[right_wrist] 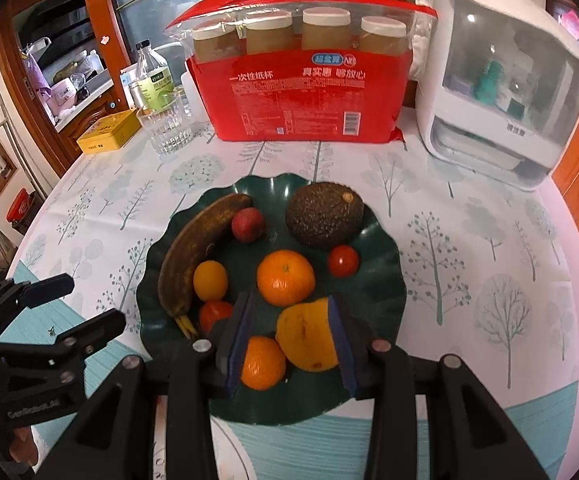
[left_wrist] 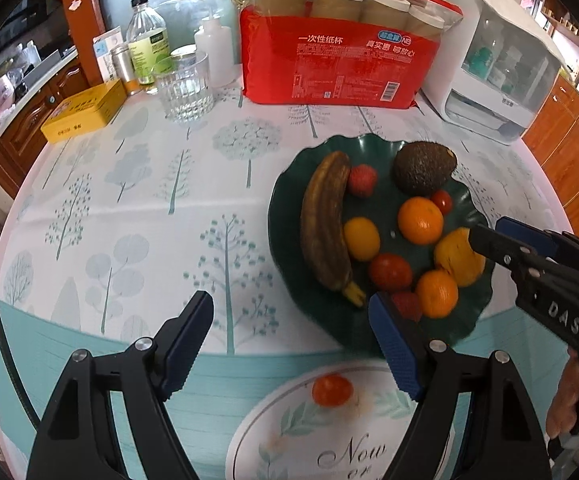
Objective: Organize fruits
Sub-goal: 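Move the left tool back and grasp the last cherry tomato, then carry the cherry tomato onto the green plate and open the left tool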
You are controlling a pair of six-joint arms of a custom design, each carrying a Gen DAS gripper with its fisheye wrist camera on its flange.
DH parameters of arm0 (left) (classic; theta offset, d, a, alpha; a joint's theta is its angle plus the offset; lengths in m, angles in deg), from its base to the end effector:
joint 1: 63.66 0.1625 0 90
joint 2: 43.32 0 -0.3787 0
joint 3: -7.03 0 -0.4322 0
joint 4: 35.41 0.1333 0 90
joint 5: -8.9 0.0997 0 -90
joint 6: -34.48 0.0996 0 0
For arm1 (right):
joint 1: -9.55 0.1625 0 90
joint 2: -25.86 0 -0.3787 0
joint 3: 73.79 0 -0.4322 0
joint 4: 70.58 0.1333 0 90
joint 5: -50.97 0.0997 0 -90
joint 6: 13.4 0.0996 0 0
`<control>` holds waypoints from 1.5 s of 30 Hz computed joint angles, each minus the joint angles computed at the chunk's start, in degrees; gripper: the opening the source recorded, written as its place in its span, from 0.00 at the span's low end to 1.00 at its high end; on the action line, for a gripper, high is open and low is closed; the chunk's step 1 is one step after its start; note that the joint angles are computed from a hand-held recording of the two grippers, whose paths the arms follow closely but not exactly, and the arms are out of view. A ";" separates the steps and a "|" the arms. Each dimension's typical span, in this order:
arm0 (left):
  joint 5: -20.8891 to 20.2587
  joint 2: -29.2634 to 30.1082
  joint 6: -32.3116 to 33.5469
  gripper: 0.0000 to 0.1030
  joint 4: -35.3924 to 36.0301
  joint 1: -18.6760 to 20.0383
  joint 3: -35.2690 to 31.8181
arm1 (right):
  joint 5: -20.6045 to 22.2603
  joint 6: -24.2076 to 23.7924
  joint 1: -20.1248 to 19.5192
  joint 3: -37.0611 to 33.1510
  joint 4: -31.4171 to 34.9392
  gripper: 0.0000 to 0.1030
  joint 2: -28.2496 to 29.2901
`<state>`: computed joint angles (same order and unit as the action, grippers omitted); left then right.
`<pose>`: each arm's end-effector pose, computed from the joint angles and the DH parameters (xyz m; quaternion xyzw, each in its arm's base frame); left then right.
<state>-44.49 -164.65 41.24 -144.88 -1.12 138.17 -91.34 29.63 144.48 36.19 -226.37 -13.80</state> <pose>0.0139 -0.3911 0.3503 0.2531 0.9119 -0.1349 0.2935 0.4141 -0.3379 -0.0713 0.0323 -0.8965 0.2803 0.3416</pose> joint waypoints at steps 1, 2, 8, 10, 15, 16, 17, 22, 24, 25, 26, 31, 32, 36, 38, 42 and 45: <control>-0.19 -0.84 -0.21 0.77 0.99 0.09 0.20 | 0.17 0.41 0.10 0.24 -0.06 0.40 -0.12; -0.32 -1.37 -0.36 0.77 1.60 0.13 0.39 | 0.38 0.95 0.23 0.67 -0.32 0.42 -0.30; -0.72 -6.20 -0.88 0.77 5.74 0.24 2.55 | 1.56 3.78 0.77 3.09 -1.46 0.48 -1.35; -1.21 -7.17 -1.17 0.76 6.91 0.52 3.24 | 1.50 5.13 0.89 3.80 -1.00 0.49 -1.63; -1.49 -8.71 -1.19 0.65 8.33 1.08 5.30 | 1.36 8.31 0.82 6.32 -1.08 0.49 -3.10; -1.70 -8.86 -1.13 0.62 8.19 1.24 5.66 | 1.35 8.97 0.77 6.88 -1.15 0.49 -3.47; -1.85 -8.91 -1.22 0.61 8.11 1.26 5.85 | 1.38 9.58 0.74 7.45 -1.31 0.49 -3.82; -2.50 -8.65 -1.67 0.55 6.82 1.75 6.57 | 1.92 11.31 0.47 9.68 -2.79 0.49 -4.79; -2.49 -8.43 -1.98 0.51 6.90 1.82 6.79 | 2.36 11.78 0.19 10.28 -3.03 0.49 -4.80; -2.63 -8.29 -2.21 0.48 6.92 1.92 6.86 | 2.60 11.93 0.04 10.48 -3.18 0.49 -4.74; -2.92 -8.04 -2.43 0.44 7.00 2.11 6.87 | 2.80 12.07 -0.10 10.64 -3.37 0.49 -4.66; -3.32 -7.51 -3.16 0.38 7.30 2.49 7.24 | 3.17 12.24 -0.36 11.44 -4.68 0.49 -4.49; -3.35 -7.33 -3.22 0.36 7.19 2.60 7.30 | 3.23 12.18 -0.42 11.57 -4.88 0.49 -4.47; -3.25 -7.21 -3.91 0.31 6.89 2.60 7.77 | 3.42 12.01 -0.51 11.98 -5.53 0.49 -4.54; -3.12 -7.11 -4.11 0.29 6.55 2.60 7.90 | 3.43 11.88 -0.55 12.04 -5.67 0.49 -4.52; -3.37 -6.83 -4.11 0.28 5.59 2.92 7.99 | 3.69 11.23 -0.68 12.06 -6.31 0.49 -4.30; -3.54 -7.00 -4.08 0.27 4.95 3.03 8.20 | 3.95 10.55 -0.81 11.96 -6.95 0.49 -4.04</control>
<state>-48.04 -171.65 37.16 -139.93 1.91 146.37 -87.39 40.18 143.66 48.15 -233.31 -17.83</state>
